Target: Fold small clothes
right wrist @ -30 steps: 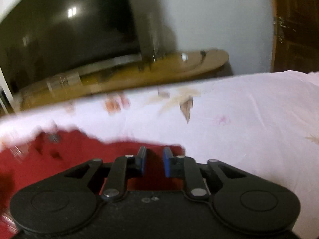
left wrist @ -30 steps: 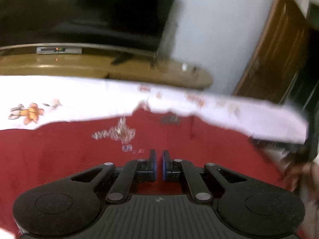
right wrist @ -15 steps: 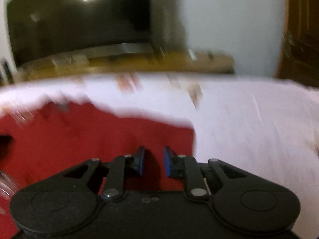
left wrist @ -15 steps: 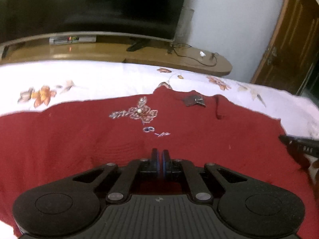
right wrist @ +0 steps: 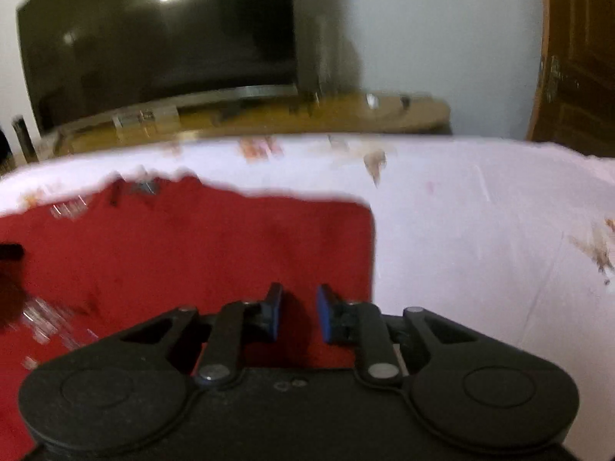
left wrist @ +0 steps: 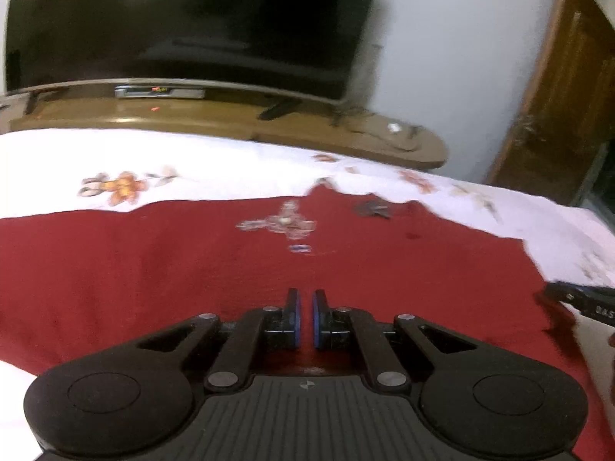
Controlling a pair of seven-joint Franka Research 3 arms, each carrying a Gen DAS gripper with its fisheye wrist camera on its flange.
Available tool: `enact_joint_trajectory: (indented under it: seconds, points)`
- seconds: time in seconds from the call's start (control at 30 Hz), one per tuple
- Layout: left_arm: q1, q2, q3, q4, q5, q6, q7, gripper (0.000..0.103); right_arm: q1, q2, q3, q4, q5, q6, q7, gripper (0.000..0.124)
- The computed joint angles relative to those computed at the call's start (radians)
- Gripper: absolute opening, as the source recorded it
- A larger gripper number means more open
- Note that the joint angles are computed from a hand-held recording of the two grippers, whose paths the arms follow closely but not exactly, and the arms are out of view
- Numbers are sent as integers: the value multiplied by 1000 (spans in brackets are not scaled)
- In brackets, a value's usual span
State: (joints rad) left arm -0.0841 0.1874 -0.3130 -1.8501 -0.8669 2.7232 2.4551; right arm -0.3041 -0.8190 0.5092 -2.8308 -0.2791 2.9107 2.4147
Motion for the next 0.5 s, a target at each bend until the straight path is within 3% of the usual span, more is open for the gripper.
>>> enact_joint_trajectory:
  seconds: [0.07, 0.1, 0.17, 0.2, 0.23, 0.27, 0.3, 0.33, 0.37, 0.5]
  points:
    - [-36, 6, 26, -18, 121, 5, -80, 4, 25, -6, 0, -9, -2, 59, -14, 21]
    - [-28, 6, 11, -35, 125, 33, -80, 4, 47, 16, -14, -4, -28, 64, -9, 22]
    - [-12, -8, -4, -51, 83, 46, -73, 7, 65, 78, 3, 26, 48, -30, -78, 24]
    - [-1, -25, -4, -57, 62, 26, -82, 10, 63, 67, 5, 18, 8, -16, -38, 24]
    - [16, -51, -10, -77, -9, 27, -33, 32, 90, 61, -17, 28, 23, -54, -39, 24]
    - [20, -77, -7, -104, -76, 51, 16, 79, 112, 36, -37, 22, 33, -55, -28, 24]
    - [21, -112, 0, -141, -164, 98, 73, 99, 120, 1, -41, 5, 36, -37, -12, 25]
    - [21, -143, 7, -170, -295, 142, 168, 103, 119, -26, -33, -5, 37, -35, 3, 26]
    - [28, -169, 31, -188, -374, 129, 217, 103, 118, -43, -24, -6, 42, -45, 18, 26]
    - [53, -200, 151, -217, -456, 127, 159, 100, 163, -119, -41, -51, 91, -64, 74, 30]
